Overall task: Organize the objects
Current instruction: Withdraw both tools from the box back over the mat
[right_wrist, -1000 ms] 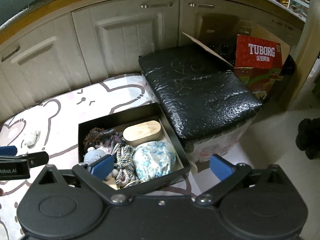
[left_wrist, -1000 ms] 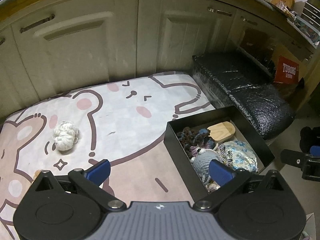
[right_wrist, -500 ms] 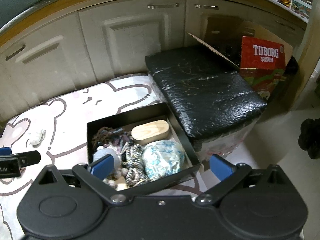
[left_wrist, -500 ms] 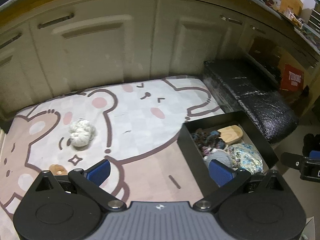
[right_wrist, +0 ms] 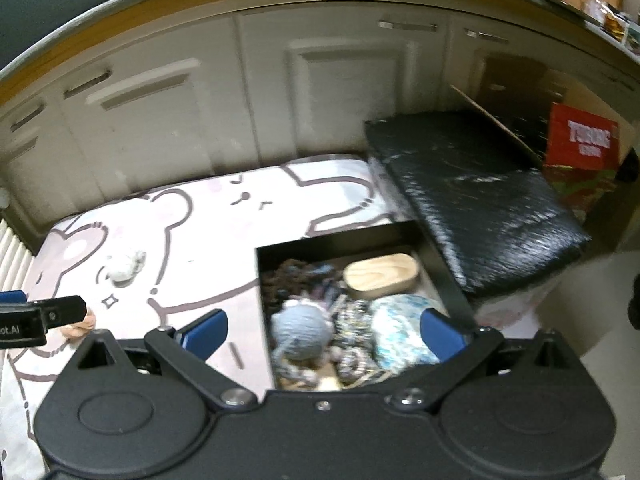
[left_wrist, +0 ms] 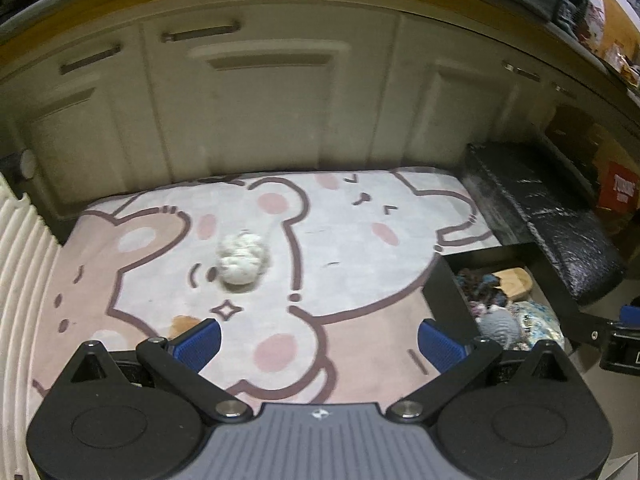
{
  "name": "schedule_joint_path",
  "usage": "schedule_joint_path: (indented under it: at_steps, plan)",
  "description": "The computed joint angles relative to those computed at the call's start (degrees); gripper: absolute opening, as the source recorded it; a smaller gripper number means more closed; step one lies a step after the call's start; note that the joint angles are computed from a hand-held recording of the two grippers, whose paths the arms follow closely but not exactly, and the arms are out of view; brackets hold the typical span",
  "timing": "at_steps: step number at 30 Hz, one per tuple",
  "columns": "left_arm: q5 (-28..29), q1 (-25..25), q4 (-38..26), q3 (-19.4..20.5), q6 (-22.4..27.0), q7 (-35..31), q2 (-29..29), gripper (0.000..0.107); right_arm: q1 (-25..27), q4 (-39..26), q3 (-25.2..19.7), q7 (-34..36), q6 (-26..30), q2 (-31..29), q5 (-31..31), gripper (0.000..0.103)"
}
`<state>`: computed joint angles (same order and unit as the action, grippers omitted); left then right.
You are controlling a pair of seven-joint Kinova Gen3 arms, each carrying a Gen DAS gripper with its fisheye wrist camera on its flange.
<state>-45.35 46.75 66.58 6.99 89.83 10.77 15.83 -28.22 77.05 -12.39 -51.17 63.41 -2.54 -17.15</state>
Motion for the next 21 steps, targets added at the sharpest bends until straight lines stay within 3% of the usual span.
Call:
schedule_joint_path:
  at_steps: [21]
  plan:
    - [1.69, -3.08, 14.69, 7.06, 5.14, 13.44, -9.11, 0.103, -6.36, 6.69, -3.5, -0.32, -2.67, -3.3, -2.14, 0.103]
